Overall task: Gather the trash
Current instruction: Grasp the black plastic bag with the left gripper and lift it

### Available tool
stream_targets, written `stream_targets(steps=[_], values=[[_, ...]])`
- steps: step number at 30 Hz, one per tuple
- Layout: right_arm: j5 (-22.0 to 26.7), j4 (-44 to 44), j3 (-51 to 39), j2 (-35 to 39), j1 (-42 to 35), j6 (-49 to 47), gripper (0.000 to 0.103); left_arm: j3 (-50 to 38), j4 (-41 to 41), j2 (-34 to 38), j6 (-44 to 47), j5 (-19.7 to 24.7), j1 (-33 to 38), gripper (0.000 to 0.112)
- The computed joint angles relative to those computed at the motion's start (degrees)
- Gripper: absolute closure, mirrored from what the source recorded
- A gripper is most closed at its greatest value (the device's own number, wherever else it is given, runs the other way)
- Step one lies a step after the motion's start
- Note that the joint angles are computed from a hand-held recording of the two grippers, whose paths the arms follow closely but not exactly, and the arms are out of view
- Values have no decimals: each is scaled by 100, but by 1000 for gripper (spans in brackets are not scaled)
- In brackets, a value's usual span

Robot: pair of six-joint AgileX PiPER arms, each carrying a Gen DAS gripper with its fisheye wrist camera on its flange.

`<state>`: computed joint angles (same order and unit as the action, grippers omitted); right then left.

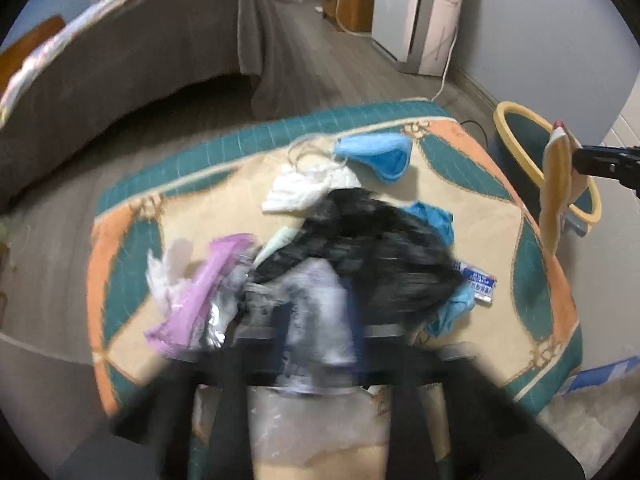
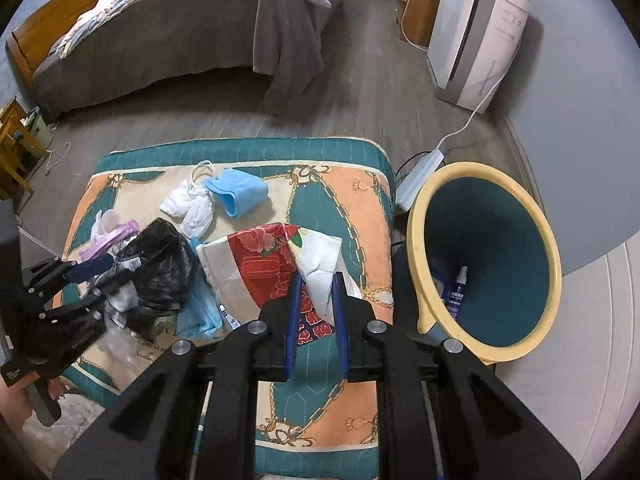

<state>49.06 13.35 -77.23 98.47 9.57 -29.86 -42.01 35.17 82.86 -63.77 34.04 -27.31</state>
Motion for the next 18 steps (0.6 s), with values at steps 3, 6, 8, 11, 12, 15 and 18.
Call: stream_targets(steps=[3, 6, 8, 11, 12, 15, 18], values=[[23, 38, -8, -9, -59, -35, 88, 1, 335, -233, -382, 107, -132, 112], [36, 82, -27, -1, -101, -33, 88, -56, 587, -374, -625, 301, -264, 112], [44, 88, -42, 5, -125, -41, 88, -66, 737, -491, -806, 384, -336, 112], [53, 120, -66, 25, -173, -75, 88, -98, 887, -671, -963, 440, -415, 112], [51, 136, -58, 16, -188, -86, 88, -113, 881, -698, -954, 428, -410, 112], [103, 177, -91, 31, -221, -95, 88, -150, 757, -677, -863, 386, -358, 112], [120, 141, -101, 46, -195, -80, 88, -152, 152, -411, -429, 211, -108, 106]])
